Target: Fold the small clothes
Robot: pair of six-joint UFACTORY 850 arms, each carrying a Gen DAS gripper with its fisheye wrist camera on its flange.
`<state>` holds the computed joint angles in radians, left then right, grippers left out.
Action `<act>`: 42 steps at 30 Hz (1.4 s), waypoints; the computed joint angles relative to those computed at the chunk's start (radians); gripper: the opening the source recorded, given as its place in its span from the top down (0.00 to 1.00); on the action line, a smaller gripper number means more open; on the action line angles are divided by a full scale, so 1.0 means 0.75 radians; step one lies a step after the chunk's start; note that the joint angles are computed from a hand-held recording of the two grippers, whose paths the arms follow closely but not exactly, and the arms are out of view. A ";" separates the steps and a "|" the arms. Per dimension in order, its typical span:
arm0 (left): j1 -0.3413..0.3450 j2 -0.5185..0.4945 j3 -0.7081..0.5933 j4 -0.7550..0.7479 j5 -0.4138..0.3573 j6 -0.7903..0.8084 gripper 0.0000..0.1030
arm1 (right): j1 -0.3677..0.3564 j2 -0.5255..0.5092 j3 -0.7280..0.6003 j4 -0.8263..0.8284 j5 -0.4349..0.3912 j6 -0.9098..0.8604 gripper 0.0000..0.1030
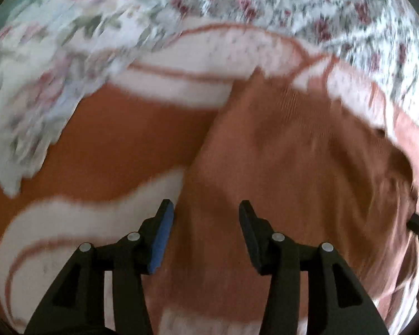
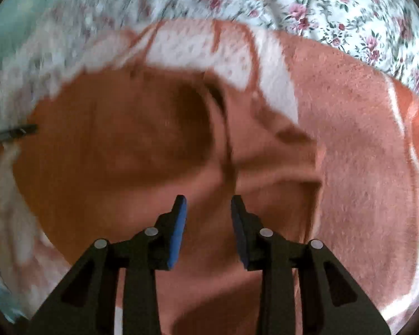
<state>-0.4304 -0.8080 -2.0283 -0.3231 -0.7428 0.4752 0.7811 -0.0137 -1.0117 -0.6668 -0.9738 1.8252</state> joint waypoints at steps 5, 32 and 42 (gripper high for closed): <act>0.045 0.128 0.213 -0.053 0.014 0.066 0.52 | -0.056 0.127 0.172 0.100 -0.030 0.144 0.66; 0.061 0.131 0.303 -0.312 0.016 -0.236 0.26 | -0.063 0.055 0.012 0.088 0.024 -0.026 0.52; 0.031 0.097 0.274 -0.278 0.159 -0.355 0.33 | 0.106 0.011 0.017 0.101 0.435 0.033 0.50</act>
<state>-0.4073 -0.7353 -1.8226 -0.5320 -0.6238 0.2093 0.8609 -0.0050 -0.9991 -0.5912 -0.6472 1.8499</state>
